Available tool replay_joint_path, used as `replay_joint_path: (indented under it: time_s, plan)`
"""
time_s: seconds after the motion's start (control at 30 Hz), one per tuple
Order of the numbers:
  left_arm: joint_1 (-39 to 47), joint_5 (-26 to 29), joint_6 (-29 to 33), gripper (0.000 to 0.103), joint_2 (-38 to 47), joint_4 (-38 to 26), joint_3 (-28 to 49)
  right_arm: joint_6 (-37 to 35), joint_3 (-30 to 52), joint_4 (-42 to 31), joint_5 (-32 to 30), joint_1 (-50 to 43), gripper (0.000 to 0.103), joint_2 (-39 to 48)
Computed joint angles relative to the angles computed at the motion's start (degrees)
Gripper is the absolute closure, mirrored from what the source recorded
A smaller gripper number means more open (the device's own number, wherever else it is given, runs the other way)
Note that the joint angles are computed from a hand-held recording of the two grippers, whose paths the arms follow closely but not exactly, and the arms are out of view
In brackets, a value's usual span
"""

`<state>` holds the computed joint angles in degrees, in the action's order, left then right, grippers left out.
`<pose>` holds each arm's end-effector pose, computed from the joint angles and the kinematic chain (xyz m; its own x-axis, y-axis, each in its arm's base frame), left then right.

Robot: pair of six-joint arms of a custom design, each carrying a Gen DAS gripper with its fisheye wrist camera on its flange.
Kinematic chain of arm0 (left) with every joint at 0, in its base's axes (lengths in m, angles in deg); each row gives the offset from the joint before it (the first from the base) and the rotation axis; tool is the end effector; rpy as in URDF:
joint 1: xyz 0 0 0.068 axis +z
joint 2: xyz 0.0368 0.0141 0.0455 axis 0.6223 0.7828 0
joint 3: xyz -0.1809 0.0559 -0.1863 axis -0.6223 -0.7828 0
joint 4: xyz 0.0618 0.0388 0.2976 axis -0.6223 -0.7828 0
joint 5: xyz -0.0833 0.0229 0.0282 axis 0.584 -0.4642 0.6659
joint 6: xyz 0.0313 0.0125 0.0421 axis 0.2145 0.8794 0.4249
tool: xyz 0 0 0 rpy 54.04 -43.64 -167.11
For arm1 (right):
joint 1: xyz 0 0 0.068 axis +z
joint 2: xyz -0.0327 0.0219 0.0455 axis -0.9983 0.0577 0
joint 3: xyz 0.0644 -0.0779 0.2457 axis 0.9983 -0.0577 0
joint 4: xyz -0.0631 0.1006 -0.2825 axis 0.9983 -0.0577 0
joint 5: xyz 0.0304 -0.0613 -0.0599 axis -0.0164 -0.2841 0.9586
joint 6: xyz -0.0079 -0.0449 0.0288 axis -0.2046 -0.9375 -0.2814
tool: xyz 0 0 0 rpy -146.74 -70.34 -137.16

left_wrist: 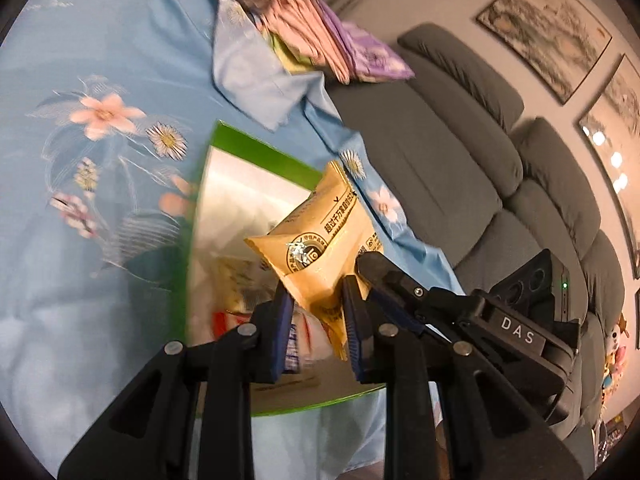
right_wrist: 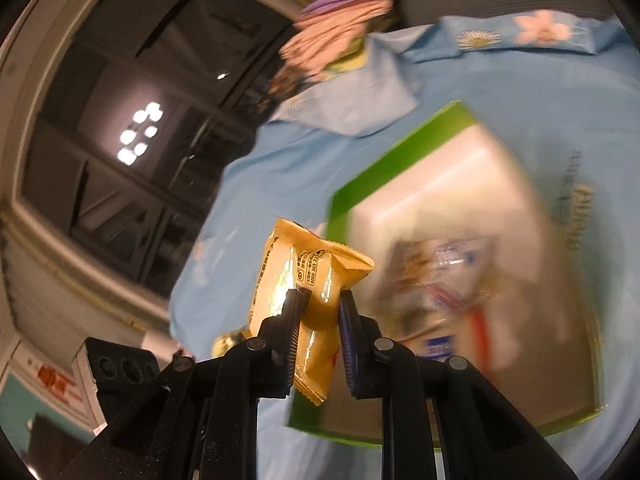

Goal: Organize snacks
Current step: 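Carry both yellow packets to the green box and release them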

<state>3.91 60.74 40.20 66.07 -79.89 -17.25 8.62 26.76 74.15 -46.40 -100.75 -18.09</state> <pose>0.1380 -0.0992 0.1526 -0.7444 -0.3077 -0.5925 0.1721 0.7690 -0.6156 0.2094 -0.0224 0.1259 -0.7911 0.4218 -0.4431 -0.1388 0.5816 0.8015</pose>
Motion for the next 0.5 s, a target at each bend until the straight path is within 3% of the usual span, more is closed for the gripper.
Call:
replay_joint_path:
  time_s: [0.13, 0.27, 0.3, 0.4, 0.5]
  plan:
    - [-2.65, -0.76, -2.0, 0.079, 11.07, 8.28, 0.92, -5.3, 2.05, -2.91, -1.79, -4.51, 0.082, 6.36]
    - [-6.87, -7.07, -2.58, 0.076, 15.47, 9.35, 2.34, -8.29, 2.91, -4.67, 0.46, -4.84, 0.082, 7.64]
    - [-7.52, -8.32, -3.03, 0.072, 15.83, 9.53, 2.45, -8.97, 2.74, -5.45, 1.61, -4.33, 0.082, 6.55]
    - [-7.48, -7.92, -3.89, 0.048, 15.74, 9.65, 2.52, -10.26, 2.89, -7.2, 2.74, -4.06, 0.082, 5.46]
    - [-9.48, -10.47, -3.46, 0.036, 15.25, 7.48, 3.68, -10.22, 2.69, -7.33, 1.12, -6.19, 0.077, 5.14]
